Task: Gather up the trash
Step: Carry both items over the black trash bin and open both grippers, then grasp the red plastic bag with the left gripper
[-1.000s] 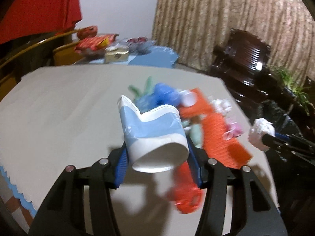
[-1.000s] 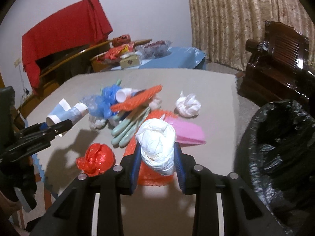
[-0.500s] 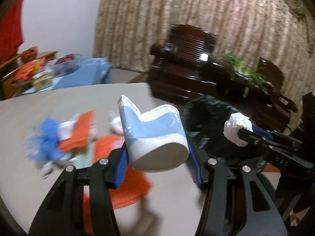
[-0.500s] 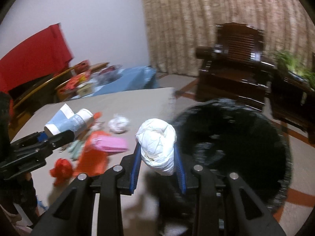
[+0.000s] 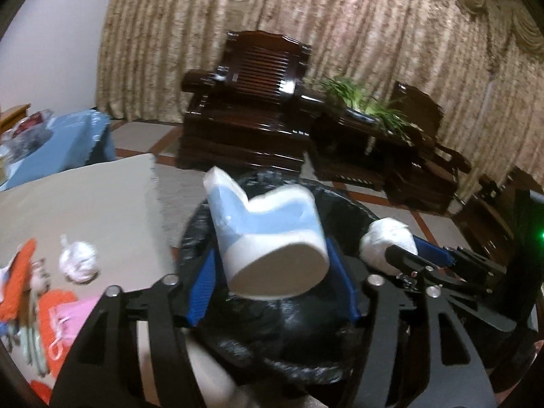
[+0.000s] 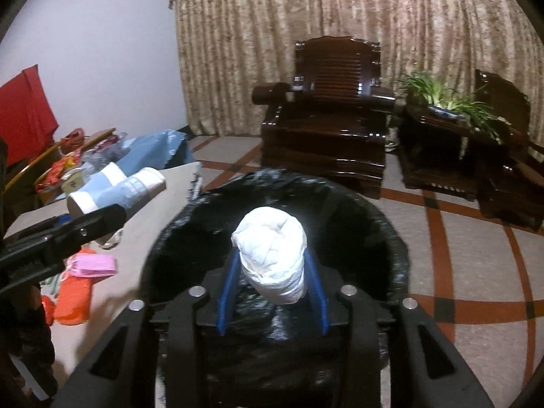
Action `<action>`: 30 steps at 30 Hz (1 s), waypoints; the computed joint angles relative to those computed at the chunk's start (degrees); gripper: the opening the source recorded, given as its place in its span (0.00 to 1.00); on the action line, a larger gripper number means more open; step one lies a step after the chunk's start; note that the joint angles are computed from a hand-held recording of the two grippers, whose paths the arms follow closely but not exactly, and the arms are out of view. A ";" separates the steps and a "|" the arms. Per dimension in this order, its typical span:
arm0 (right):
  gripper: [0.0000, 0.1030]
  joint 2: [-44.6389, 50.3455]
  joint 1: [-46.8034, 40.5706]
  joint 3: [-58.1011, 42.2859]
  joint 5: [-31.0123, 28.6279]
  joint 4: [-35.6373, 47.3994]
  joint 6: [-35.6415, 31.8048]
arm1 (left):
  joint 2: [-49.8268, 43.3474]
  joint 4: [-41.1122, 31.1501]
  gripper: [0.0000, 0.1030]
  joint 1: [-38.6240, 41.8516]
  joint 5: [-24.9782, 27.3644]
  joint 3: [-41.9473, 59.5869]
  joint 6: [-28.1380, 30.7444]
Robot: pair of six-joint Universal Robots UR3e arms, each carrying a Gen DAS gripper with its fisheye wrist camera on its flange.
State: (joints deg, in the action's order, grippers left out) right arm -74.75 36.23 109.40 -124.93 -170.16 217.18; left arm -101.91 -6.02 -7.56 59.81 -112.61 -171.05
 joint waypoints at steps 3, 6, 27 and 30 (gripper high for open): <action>0.66 -0.33 0.39 0.12 -1.28 0.78 1.23 | -1.60 0.36 0.73 -1.24 1.31 1.00 0.13; 0.87 0.43 1.38 -0.90 -3.44 1.35 2.42 | 1.52 0.01 0.78 1.67 0.29 -2.92 0.91; 0.94 26.30 12.47 -40.12 5.67 6.93 -5.34 | 56.00 -41.22 0.88 60.97 -14.97 -31.90 38.05; 0.94 31.80 13.84 -48.28 7.11 9.07 -7.39 | 58.99 -48.23 0.88 66.93 -16.46 -32.72 44.00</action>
State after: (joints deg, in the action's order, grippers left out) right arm -42.95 50.07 61.12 -117.81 -161.09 209.79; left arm -42.93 -54.25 59.37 43.35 -145.34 -127.05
